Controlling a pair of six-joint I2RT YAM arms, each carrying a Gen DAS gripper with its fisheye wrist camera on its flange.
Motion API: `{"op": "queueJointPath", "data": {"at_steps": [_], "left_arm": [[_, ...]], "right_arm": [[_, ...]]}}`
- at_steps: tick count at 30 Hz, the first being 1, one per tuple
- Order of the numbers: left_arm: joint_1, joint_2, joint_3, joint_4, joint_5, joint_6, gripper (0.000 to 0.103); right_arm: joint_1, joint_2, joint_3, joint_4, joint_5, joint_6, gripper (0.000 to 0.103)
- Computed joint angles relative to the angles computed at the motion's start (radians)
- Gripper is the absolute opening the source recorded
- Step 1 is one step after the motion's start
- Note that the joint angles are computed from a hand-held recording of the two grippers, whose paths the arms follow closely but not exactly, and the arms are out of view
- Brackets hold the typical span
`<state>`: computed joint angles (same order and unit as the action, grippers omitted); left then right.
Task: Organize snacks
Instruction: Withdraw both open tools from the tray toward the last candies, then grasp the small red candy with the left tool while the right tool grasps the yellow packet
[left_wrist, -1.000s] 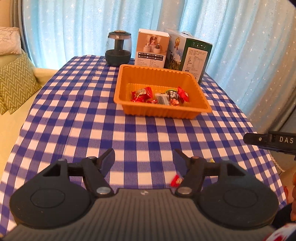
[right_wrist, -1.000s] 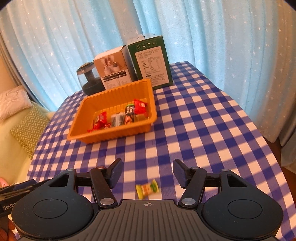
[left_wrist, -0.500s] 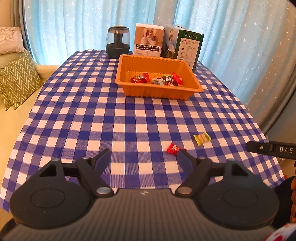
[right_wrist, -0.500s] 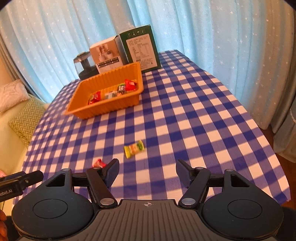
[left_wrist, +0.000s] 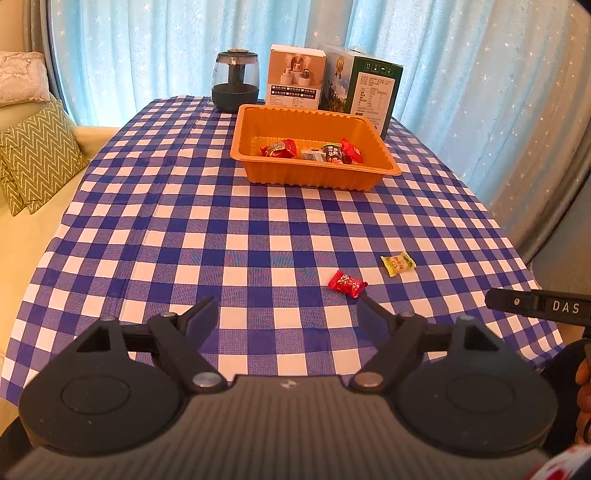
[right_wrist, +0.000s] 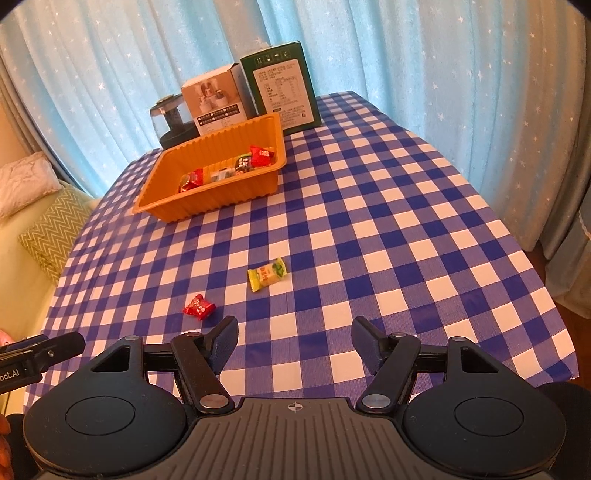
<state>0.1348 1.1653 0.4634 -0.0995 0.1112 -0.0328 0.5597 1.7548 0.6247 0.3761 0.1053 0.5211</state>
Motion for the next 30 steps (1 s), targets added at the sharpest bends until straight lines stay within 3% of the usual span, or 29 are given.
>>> {"op": "queueJointPath", "data": {"at_steps": [8,16,27,30], "left_arm": [[-0.010,-0.005,-0.007,-0.008,0.008,-0.013,0.080],[-0.039,0.124,0.011,0.072,0.043,-0.073,0.079],[-0.117,0.441,0.114,0.264,0.058,-0.153,0.061],[-0.133,0.527,0.157,0.291,0.076,-0.172,0.052]], "right_arm": [[0.003,-0.001,-0.004,-0.004,0.004,0.007,0.068],[-0.008,0.044,0.027,-0.004,-0.004,0.002,0.068],[-0.077,0.188,0.114,0.027,-0.049,-0.021,0.068],[-0.092,0.229,0.140,0.037,-0.064,-0.025,0.068]]}}
